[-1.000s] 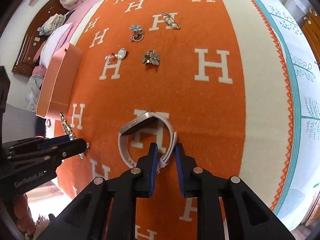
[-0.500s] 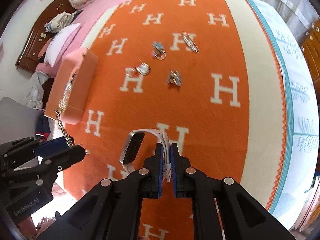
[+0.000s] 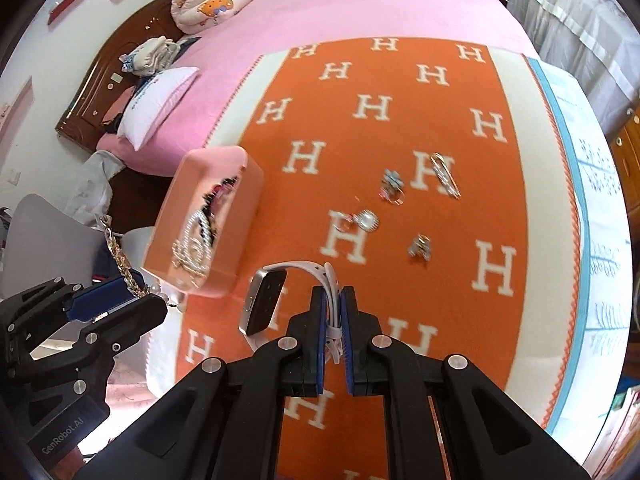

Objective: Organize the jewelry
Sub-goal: 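Grasp the pink-strap watch with the right tool while the left tool lifts the comb, then carry the comb and watch over the pink box and open both tools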

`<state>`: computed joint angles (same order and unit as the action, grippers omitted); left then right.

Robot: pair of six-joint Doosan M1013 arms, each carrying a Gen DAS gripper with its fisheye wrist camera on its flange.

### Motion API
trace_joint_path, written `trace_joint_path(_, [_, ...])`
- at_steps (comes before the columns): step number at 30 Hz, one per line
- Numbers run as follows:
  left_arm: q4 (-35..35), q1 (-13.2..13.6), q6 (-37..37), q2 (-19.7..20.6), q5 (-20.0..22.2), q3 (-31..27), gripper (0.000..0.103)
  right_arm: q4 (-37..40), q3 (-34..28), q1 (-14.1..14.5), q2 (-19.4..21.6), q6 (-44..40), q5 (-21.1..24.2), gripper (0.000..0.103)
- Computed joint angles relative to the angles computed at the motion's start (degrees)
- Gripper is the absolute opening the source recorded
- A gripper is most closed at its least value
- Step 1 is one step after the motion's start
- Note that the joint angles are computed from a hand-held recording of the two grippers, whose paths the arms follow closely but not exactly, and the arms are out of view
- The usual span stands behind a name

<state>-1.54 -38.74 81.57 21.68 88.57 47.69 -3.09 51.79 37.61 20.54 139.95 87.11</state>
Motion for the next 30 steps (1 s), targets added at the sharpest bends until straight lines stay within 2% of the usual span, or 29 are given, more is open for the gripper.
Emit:
trace_joint_path(9, [-1.52, 4.11, -0.42, 0.25, -0.5, -0.28, 0.025, -0.62, -10.99, 0.39, 6.57, -2.05, 2.49, 0.007])
trace_joint_path(19, [-8.79, 9.61, -3.04, 2.36, 1.15, -0.05, 0.025, 1.37, -26.42, -0.01, 16.12, -2.86, 5.19, 0.007])
trace_joint_path(25, [-12.13, 11.4, -4.1, 4.2, 2.51, 0.02, 0.025, 2.8, -35.34, -0.41, 22.26, -2.63, 8.46, 0.007])
trace_joint_path(30, [-13.25, 11.58, -3.0, 5.71, 3.48, -0.52, 0.025, 4.23, -43.34, -1.09, 27.78, -2.29, 12.63, 0.007])
